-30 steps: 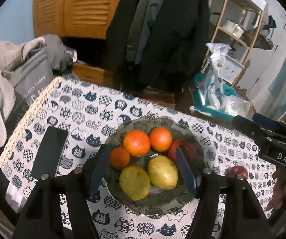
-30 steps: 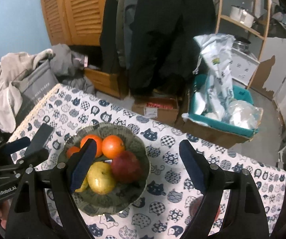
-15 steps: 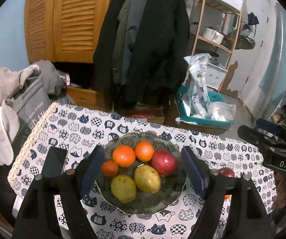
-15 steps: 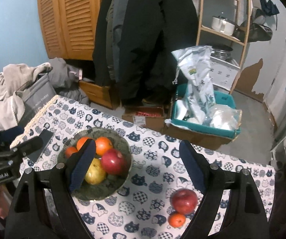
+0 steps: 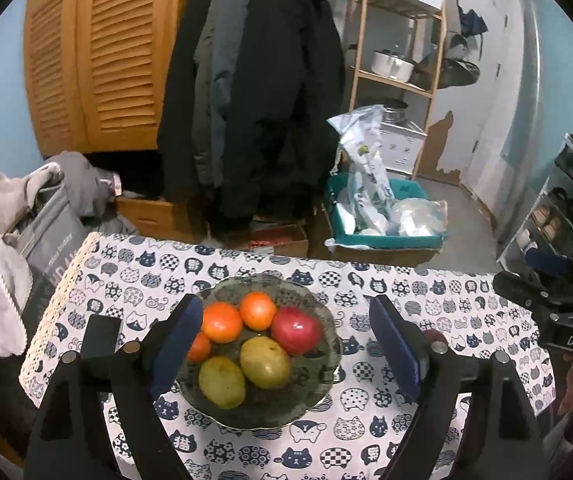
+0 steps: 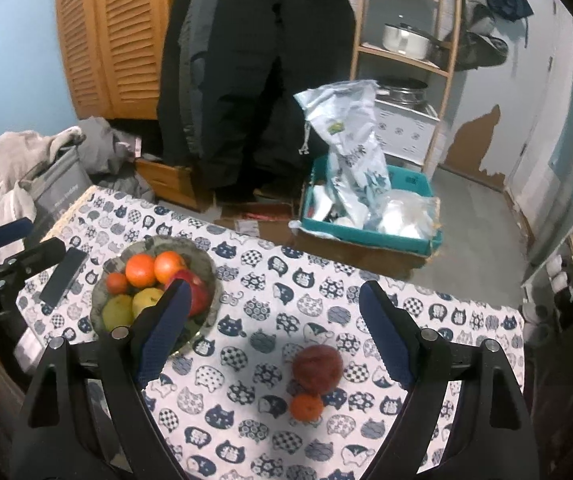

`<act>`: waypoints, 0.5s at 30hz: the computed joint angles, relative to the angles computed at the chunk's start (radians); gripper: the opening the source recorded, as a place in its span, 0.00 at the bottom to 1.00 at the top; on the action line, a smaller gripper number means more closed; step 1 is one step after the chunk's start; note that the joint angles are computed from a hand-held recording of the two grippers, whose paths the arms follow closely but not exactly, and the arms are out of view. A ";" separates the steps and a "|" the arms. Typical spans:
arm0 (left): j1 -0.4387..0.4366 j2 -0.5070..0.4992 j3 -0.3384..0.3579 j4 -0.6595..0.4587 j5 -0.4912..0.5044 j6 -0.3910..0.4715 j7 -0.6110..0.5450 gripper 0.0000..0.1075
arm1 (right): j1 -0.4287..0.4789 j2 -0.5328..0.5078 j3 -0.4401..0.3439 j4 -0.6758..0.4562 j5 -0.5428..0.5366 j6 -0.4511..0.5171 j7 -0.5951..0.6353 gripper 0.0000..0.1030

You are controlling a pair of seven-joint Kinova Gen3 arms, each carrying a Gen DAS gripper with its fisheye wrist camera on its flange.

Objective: Organize fruits
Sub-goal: 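Raise both tools from the bowl and move them toward the remaining apples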

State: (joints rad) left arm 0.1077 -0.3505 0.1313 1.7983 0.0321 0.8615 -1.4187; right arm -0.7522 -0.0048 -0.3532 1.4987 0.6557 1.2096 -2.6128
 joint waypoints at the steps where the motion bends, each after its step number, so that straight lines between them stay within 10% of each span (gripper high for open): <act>1: 0.001 0.003 0.011 -0.005 -0.005 0.002 0.004 0.82 | 0.005 -0.012 0.005 0.011 -0.009 -0.007 0.001 0.82; 15: 0.058 0.121 0.112 -0.026 -0.101 0.008 0.105 0.83 | 0.111 -0.064 0.013 0.122 -0.108 -0.035 0.027 0.82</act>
